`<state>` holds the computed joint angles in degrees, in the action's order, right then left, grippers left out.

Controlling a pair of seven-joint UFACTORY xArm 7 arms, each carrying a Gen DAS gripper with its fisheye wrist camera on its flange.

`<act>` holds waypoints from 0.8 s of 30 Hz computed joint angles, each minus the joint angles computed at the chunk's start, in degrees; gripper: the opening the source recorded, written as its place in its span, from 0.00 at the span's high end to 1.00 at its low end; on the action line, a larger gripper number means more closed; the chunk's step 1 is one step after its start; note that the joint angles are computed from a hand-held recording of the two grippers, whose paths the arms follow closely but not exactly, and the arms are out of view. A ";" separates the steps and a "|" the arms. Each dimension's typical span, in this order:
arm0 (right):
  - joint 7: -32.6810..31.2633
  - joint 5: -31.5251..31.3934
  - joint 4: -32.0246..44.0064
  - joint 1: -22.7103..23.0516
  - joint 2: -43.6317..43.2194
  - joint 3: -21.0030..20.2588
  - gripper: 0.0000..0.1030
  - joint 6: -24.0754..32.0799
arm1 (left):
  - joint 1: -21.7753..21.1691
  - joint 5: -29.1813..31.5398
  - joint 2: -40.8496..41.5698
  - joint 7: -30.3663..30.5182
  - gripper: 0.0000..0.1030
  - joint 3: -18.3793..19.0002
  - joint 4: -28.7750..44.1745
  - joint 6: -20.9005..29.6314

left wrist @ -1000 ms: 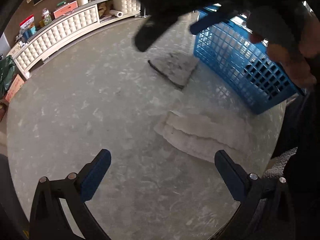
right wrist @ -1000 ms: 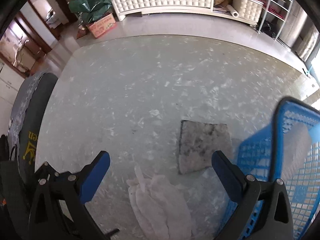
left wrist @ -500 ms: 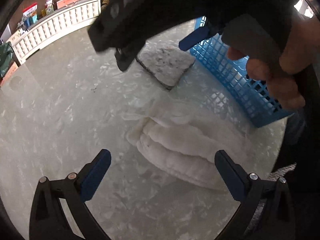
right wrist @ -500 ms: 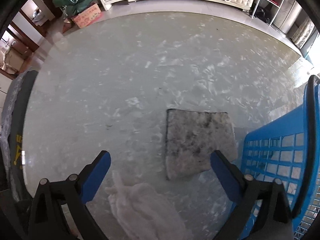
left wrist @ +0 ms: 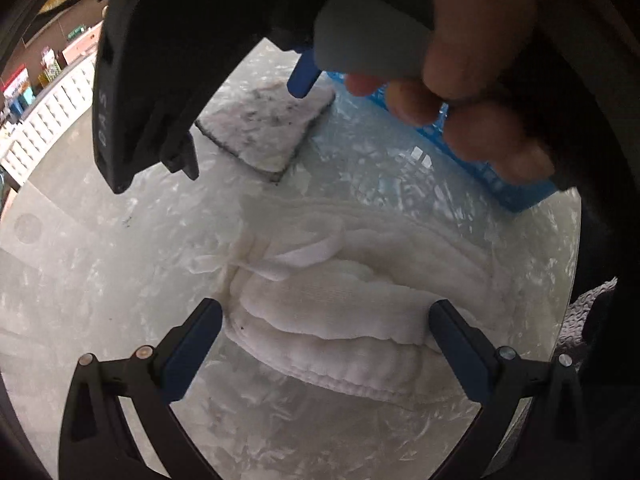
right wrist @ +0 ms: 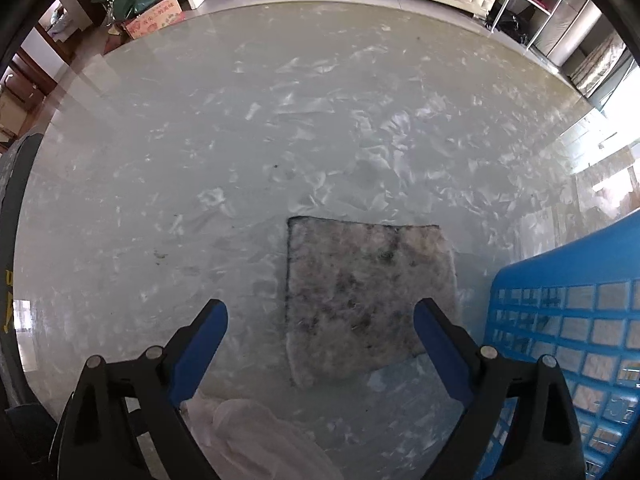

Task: Organize soft objects
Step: 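Grasp the grey felt pad with the right tool while the left tool grasps the white cloth, then lower the grey felt pad into the blue basket and open the right tool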

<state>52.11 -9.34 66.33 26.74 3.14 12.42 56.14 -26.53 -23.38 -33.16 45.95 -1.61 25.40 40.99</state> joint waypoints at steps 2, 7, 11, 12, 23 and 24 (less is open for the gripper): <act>-0.47 0.78 -1.19 -0.34 -0.26 -0.22 0.09 -0.81 | 0.28 -0.04 1.12 -0.01 0.00 0.29 0.98 0.83; -0.08 -0.94 -1.41 -0.12 0.36 -0.08 0.11 -0.86 | 0.60 1.04 1.95 -0.61 0.12 -1.16 2.00 1.87; -0.48 -2.39 -3.47 0.16 -0.86 0.06 0.24 -0.55 | -0.40 -0.21 1.68 0.16 0.55 -0.56 2.60 3.00; -0.38 -2.78 -4.04 0.20 -1.23 0.14 0.26 -0.89 | -0.51 -0.68 1.45 0.40 0.63 -0.32 2.72 3.74; 2.88 -7.88 -6.32 1.09 -3.11 1.61 0.86 -0.57 | 4.17 -2.21 -0.25 2.37 0.86 1.62 3.04 10.70; 3.03 -8.40 -6.58 1.27 -3.18 1.74 0.87 -0.54 | 4.88 -2.04 -0.39 2.03 0.86 1.79 3.03 10.75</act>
